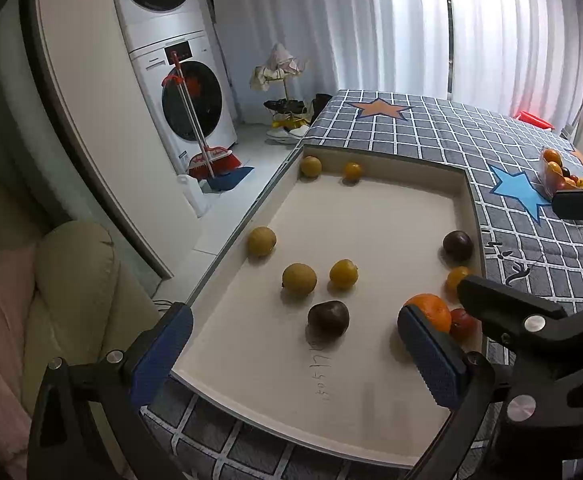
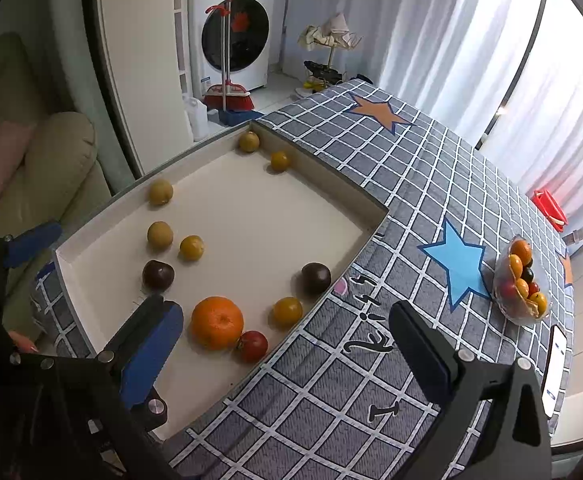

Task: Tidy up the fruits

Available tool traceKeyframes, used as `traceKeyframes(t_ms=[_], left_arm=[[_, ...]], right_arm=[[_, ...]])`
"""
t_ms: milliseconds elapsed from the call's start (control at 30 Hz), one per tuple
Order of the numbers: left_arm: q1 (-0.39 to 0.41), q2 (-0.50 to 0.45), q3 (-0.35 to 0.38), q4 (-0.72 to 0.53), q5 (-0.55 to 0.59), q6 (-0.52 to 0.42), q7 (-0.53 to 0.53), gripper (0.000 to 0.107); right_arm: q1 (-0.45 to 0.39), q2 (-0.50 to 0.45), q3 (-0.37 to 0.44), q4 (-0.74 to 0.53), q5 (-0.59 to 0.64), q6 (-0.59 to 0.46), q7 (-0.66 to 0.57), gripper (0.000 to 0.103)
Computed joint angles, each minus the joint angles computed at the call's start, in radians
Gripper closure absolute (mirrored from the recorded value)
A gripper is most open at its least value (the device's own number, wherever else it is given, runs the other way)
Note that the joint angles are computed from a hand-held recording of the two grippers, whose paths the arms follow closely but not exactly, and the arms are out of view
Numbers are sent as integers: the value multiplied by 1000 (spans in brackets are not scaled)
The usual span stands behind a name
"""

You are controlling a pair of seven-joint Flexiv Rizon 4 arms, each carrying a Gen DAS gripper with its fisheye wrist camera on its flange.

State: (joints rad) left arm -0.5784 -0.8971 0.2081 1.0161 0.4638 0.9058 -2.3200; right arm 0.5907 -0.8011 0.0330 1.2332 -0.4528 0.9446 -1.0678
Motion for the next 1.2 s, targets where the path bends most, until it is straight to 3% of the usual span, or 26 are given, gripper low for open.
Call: traceKeyframes(t_ms=[1200], left_arm=[[-6,12,-1,15,12,5,4,4]], right_arm=[[-1,15,-2,21,-9,6,11,0]])
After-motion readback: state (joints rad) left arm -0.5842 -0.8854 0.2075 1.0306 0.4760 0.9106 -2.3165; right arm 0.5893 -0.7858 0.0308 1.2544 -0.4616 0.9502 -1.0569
